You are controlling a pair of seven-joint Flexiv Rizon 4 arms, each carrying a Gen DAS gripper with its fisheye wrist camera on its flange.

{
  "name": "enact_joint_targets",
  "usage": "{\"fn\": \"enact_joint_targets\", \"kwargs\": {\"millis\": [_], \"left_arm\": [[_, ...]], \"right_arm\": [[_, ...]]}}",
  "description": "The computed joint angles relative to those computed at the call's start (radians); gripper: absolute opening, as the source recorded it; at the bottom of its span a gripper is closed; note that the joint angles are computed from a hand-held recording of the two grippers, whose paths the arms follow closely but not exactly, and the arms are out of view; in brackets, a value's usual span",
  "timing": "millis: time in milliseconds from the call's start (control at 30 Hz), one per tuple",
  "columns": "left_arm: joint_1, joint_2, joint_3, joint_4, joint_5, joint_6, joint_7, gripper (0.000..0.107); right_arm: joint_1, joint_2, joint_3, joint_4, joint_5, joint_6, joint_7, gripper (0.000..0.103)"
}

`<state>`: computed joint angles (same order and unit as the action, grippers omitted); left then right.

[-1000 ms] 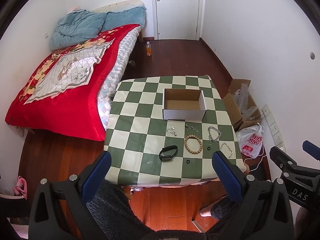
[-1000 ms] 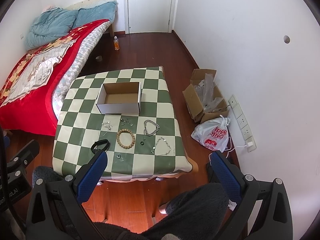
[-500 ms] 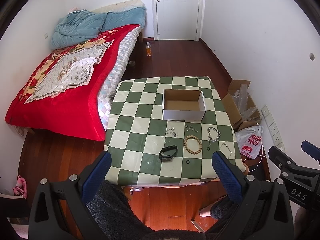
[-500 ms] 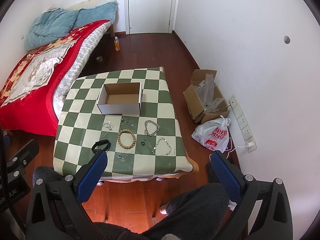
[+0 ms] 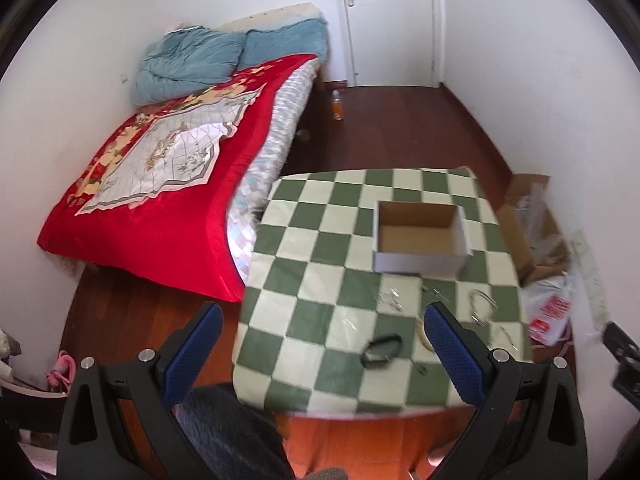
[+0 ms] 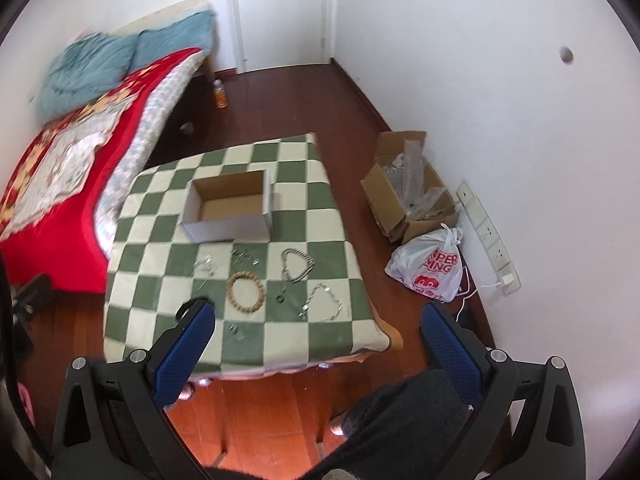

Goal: Organize jewelry
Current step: 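Grasp a small silver jewelry piece with the left tool while the right tool grasps a silver chain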

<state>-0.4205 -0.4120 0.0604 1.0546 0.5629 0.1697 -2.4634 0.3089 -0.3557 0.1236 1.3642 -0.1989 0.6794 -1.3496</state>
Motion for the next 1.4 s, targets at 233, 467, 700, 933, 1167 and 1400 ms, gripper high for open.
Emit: {"fn": "enact_joint_targets", "kwargs": {"millis": [233,467,700,933,1167,1400], "left_arm": [[0.079,-0.145,0.018,-0.066,-0.08,-0.023,0.07,0.103],[0.128,-0.274,0.026,-0.095,-0.192,-0.027,0.131,0.103],[0.156,-0.416,0.024,-0.179,-0.287,-0.065,0.223,0.103],[0.2,-0.519,-0.003,-0.235,-0.424,-0.016,0.261,0.102],[0.202,-0.609,-0.002,-0.35,-0.479,-0.037,0.315,0.084],[0.208,-0.559,-0.017,-0.224,-0.515,0.134,0.332,0.005]], "right_arm": [[-0.002,-0.191,-0.045,-0.16,-0.016,-0.031,0.051,0.103],[-0.019,-0.457,-0.066,-0.42,0.012,-0.216,0.073,0.086],[-0.014,-0.645,-0.084,-0.57,0.025,-0.39,0.081,0.072],[0.002,-0.691,-0.084,-0.565,0.022,-0.385,0.074,0.07],[-0.01,-0.697,-0.058,-0.582,0.063,-0.364,0.093,0.065],[0.001,-0.662,-0.061,-0.511,0.058,-0.285,0.072,0.002]]}}
